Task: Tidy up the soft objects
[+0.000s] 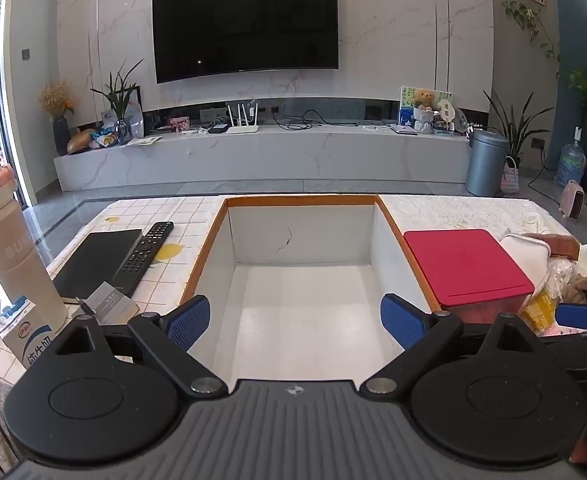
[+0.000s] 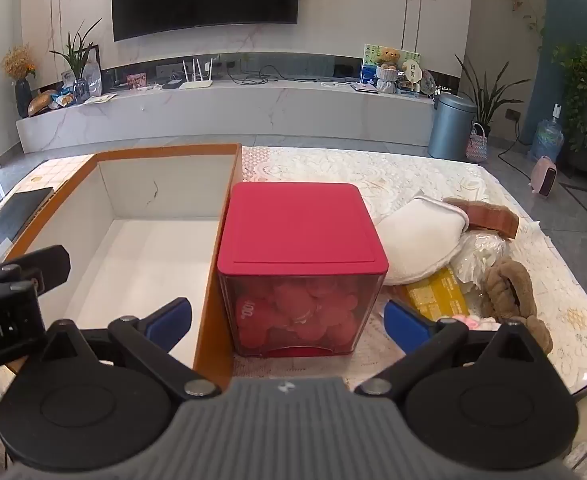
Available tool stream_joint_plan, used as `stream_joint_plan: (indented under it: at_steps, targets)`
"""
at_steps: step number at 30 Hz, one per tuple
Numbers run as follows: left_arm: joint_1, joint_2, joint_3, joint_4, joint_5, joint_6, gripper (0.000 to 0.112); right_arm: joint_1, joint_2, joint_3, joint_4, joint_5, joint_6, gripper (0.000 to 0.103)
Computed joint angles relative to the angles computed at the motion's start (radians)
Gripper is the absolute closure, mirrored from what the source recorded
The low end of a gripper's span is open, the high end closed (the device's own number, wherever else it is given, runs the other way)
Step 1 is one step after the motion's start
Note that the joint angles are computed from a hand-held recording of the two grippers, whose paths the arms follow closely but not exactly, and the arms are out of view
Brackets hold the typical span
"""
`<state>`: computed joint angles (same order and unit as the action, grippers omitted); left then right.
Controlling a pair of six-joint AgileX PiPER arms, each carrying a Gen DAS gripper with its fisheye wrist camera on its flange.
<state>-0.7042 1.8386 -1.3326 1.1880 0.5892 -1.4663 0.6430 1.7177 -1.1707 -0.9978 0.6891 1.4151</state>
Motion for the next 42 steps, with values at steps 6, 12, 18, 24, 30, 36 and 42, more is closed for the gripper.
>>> stream_joint_plan:
  at_steps: [6,12,18,24,30,36,42]
  targets:
    - [0.023,-0.012,0.012,-0.015,-0.027,0.011,0.009,0.002,0.0,-0.013,0.023,0.004,-0.029,0.003]
    - [0.003,0.001,-0.008,-0.038,0.019,0.037,0.013,-0.008,-0.002,0.003,0.013,-0.016,-0.025,0.003]
    - [-0.019,0.017,-0.022,0.004,0.07,0.015,0.013,-0.013,0.003,-0.001,0.023,-0.018,-0.034,0.003]
    - [-0.011,0.021,-0.029,-0.03,0.066,0.049,0.013,-0.014,0.006,-0.005,0.033,-0.011,-0.054,0.003]
    - [-0.012,0.021,-0.03,-0.027,0.069,0.039,0.013,-0.013,0.004,-0.019,0.066,0.003,-0.075,0.003]
    - [-0.014,0.029,-0.041,-0.046,0.071,0.052,0.013,-0.012,0.01,-0.019,0.064,0.01,-0.076,0.003]
    - [-0.005,0.023,-0.038,-0.058,0.054,0.053,0.013,-0.011,0.001,-0.009,0.05,0.002,-0.058,0.003]
